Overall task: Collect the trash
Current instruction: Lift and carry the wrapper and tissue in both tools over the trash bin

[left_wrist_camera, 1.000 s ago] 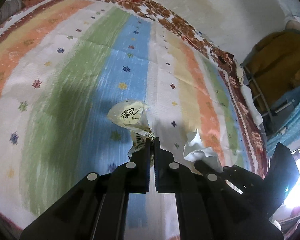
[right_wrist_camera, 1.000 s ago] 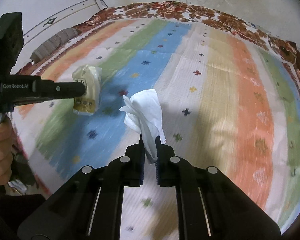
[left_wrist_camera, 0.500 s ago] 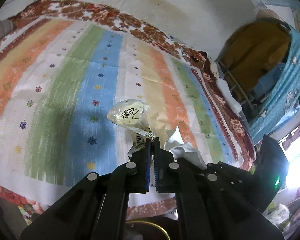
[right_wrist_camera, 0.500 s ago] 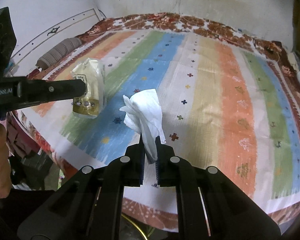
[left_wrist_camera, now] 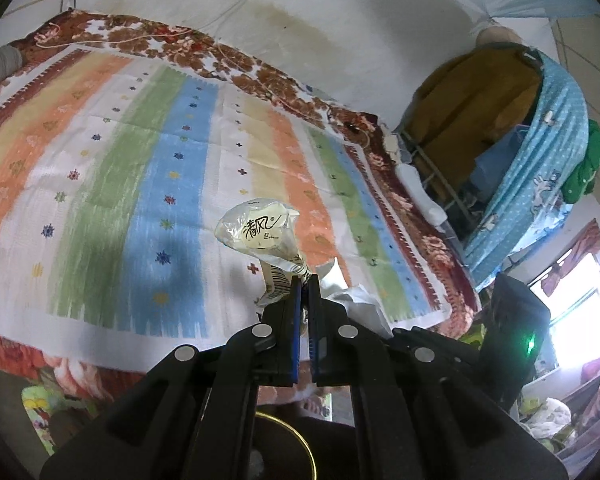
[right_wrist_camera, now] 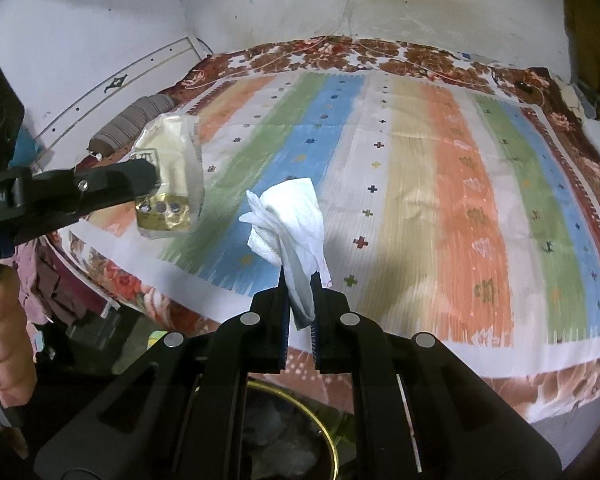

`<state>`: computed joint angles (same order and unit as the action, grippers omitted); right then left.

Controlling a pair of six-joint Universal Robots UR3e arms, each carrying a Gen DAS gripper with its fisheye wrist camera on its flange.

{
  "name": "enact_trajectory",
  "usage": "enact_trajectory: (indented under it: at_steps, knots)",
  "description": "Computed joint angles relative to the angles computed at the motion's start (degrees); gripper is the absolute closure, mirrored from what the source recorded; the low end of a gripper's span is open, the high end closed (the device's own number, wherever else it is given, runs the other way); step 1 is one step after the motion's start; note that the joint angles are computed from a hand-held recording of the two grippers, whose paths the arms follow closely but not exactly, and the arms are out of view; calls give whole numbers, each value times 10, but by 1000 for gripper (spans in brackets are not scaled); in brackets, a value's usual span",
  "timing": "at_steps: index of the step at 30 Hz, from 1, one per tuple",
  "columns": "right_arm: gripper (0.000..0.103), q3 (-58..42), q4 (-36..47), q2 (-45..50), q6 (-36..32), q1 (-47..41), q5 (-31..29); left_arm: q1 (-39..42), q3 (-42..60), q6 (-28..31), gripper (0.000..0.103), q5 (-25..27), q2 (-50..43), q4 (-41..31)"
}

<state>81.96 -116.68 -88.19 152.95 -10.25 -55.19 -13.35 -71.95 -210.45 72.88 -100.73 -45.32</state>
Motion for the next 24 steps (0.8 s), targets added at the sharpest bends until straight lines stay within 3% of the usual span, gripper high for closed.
enact_trajectory:
  at_steps: [13,24]
  knots:
    - [96,169,125,-217,-110,-103,72,-38,-175,-26,101,16,136,19]
    - [96,290,259,-358,-217,-169,62,-105,-276,-54,101,68,189,46]
